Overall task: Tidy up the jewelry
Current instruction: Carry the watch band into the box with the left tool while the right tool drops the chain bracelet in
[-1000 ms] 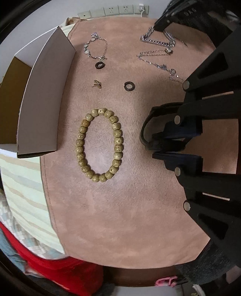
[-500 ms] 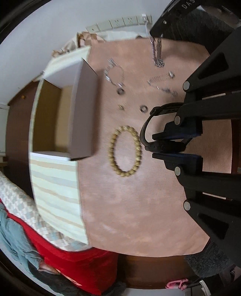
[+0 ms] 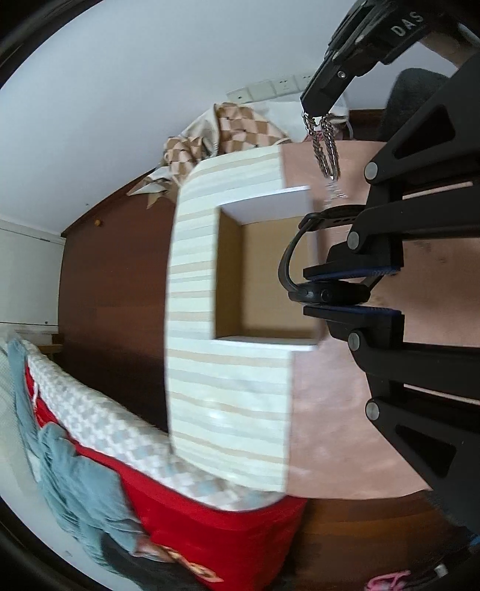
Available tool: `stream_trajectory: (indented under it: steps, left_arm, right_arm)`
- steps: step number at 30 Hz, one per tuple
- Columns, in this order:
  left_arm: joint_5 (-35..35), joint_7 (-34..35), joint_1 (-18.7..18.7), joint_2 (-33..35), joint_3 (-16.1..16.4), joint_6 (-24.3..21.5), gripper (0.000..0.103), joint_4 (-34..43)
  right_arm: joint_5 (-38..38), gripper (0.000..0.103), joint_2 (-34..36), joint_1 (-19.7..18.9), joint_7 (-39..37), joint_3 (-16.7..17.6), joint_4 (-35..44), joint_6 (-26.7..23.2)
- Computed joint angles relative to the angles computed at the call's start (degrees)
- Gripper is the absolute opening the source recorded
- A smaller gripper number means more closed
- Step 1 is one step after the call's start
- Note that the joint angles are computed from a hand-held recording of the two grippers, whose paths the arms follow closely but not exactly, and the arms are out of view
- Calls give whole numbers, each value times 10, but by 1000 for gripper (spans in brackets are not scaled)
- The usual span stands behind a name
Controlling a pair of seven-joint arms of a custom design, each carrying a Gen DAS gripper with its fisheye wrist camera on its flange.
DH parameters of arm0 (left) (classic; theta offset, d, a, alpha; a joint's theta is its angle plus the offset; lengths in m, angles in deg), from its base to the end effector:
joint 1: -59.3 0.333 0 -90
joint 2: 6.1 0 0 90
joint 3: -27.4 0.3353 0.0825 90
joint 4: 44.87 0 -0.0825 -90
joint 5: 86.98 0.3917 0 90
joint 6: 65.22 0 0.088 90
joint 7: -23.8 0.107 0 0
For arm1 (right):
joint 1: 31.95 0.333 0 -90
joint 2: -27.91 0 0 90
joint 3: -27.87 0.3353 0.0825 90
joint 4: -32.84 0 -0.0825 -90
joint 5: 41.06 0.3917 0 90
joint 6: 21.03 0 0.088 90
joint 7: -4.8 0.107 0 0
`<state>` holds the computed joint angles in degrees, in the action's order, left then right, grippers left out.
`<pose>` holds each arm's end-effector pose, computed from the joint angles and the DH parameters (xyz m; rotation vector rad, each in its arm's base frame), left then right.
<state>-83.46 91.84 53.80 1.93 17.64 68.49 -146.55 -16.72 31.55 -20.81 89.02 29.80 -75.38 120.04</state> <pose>0.6276 -0.1640 0.5383 -2.1269 1.9423 -0.5321 0.6108 0.1408 0.5426 -1.8502 1.7337 -0.0924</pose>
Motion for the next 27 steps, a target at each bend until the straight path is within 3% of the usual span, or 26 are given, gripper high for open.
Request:
stream_trajectory:
  steps: [6,17,19,20,21,22,25,27]
  left_arm:
    - [-39,34,20,105,0,-56,10,119]
    - [-58,29,33,216,-7,-137,16,246]
    - [-58,25,34,215,-8,-132,33,246]
    - [-55,23,33,212,-7,-128,59,244]
    - [-52,21,32,205,-6,-118,79,236]
    - [-49,19,32,200,-5,-111,81,232]
    - [-29,14,26,192,0,-115,84,233]
    - [-6,4,19,179,7,-104,99,217]
  right_arm:
    - [-47,5,109,7,10,1,140,-32]
    - [-56,6,285,-3,16,11,355,-157]
    - [-54,6,305,-5,20,11,384,-182]
    - [-51,6,310,-8,22,12,391,-189]
    - [-48,7,312,-10,23,12,394,-194]
    - [-49,8,311,-10,25,10,394,-195]
    - [-61,26,301,-8,33,1,380,-186]
    - [-85,40,290,0,40,-9,366,-179]
